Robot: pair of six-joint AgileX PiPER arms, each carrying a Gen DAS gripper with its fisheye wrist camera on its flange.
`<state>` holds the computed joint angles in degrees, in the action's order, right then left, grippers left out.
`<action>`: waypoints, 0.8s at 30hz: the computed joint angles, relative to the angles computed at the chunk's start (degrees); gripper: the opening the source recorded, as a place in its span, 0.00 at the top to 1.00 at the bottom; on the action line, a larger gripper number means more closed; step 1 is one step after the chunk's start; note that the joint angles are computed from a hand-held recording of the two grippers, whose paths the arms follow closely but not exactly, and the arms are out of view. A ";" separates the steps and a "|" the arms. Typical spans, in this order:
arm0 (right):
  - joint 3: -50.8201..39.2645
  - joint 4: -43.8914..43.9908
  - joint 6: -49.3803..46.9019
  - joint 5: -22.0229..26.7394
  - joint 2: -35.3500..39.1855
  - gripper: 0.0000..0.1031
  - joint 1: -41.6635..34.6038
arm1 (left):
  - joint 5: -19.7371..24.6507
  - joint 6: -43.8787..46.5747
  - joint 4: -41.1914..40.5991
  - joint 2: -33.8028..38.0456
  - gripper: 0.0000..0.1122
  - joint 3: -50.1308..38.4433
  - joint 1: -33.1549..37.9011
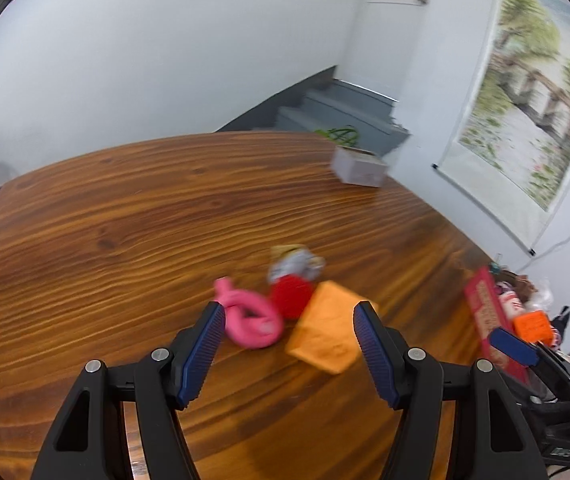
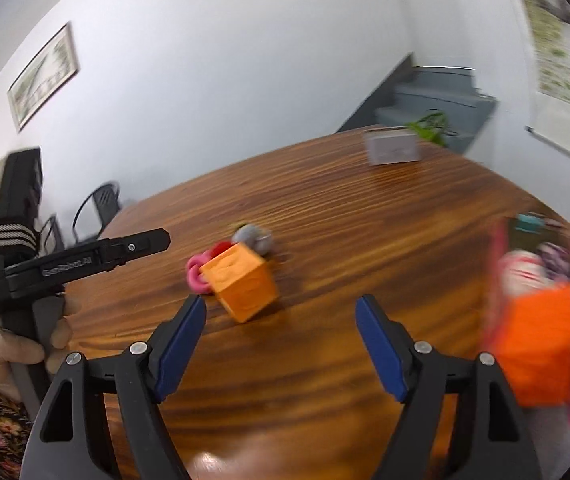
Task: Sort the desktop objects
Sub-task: 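Move both tools back over the table and grasp the orange cube with the right tool, then lift the orange cube with the right tool while the left tool grasps the pink knotted toy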
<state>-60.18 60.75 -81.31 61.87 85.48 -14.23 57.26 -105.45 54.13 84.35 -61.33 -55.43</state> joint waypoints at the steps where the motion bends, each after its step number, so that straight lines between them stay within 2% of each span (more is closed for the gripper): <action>1: 0.57 -0.18 -0.25 -2.25 -0.03 0.22 2.43 | -0.55 -1.25 0.19 -1.22 0.39 2.17 0.25; 5: 1.47 -1.99 -0.92 -13.30 1.51 0.22 13.14 | -3.17 -6.10 1.34 -5.49 0.39 9.50 1.52; 8: -0.48 -4.61 1.48 -18.57 4.43 0.22 18.11 | -5.62 -7.47 1.30 -7.63 0.39 12.79 3.70; 10: -2.23 -5.86 3.00 -20.42 6.29 0.22 20.08 | -7.04 -7.85 1.14 -8.71 0.39 14.30 5.19; 14: -7.56 -6.48 4.79 -15.23 11.46 0.22 20.41 | -7.45 -7.95 1.09 -9.24 0.39 14.81 6.02; 19: -8.44 -8.35 5.21 -14.34 13.62 0.22 21.88 | -8.61 -7.70 0.42 -8.21 0.39 14.81 6.63; 21: -7.00 -8.43 4.37 -15.86 12.57 0.40 22.57 | -7.89 -7.76 0.19 -7.74 0.39 14.04 5.97; 24: -5.85 -9.09 5.12 -16.04 11.16 0.43 22.74 | -5.46 -9.03 0.77 -8.04 0.39 13.06 3.59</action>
<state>-66.02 51.66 -76.19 45.83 96.64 8.51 51.80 -114.48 54.90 76.32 -48.27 -51.84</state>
